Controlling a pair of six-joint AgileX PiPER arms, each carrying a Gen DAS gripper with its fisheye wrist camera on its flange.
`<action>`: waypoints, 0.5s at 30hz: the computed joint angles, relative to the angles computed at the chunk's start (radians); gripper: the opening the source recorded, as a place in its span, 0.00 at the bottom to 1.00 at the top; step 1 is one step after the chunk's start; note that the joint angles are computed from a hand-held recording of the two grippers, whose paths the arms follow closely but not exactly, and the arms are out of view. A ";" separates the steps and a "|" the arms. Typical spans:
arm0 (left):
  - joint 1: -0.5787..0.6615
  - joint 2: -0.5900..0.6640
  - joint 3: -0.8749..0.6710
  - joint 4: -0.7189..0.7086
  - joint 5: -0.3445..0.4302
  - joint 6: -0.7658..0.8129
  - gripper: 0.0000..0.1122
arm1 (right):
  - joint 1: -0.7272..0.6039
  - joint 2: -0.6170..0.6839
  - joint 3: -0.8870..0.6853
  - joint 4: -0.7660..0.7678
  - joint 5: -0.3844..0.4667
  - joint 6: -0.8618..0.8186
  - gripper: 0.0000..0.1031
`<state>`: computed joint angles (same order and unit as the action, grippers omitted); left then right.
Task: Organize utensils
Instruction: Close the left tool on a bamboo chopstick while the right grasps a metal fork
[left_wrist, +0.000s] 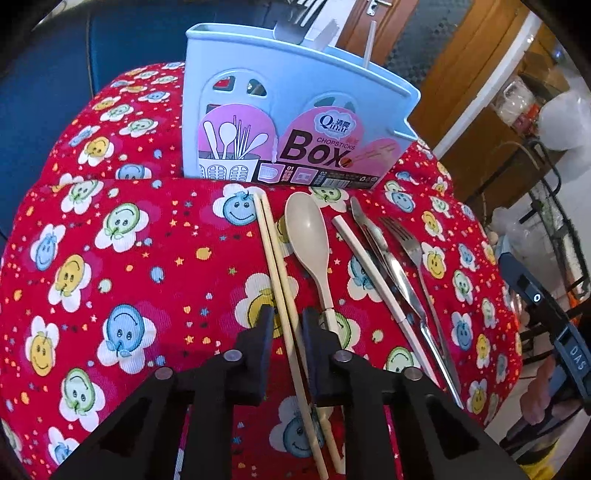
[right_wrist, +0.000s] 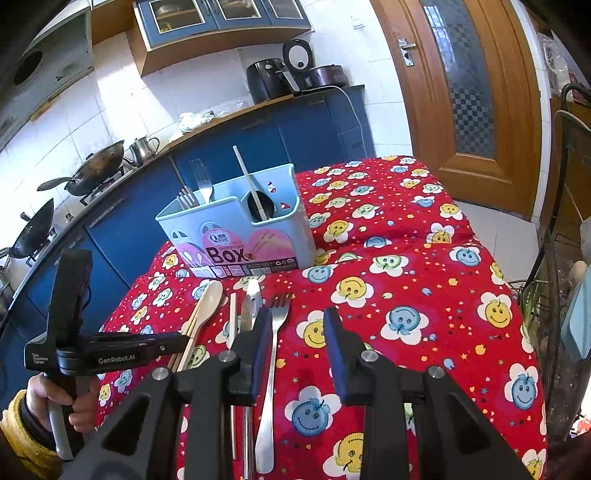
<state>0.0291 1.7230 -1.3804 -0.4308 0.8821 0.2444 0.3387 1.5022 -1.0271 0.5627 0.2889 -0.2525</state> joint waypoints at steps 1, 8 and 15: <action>0.013 0.004 0.001 -0.030 0.008 0.021 0.10 | 0.000 0.002 -0.001 -0.005 0.000 0.002 0.31; 0.090 0.003 0.035 -0.188 0.042 0.140 0.05 | 0.014 0.009 -0.013 -0.047 0.007 0.043 0.31; 0.136 -0.003 0.059 -0.255 0.060 0.191 0.04 | 0.036 0.019 -0.030 -0.105 0.021 0.095 0.31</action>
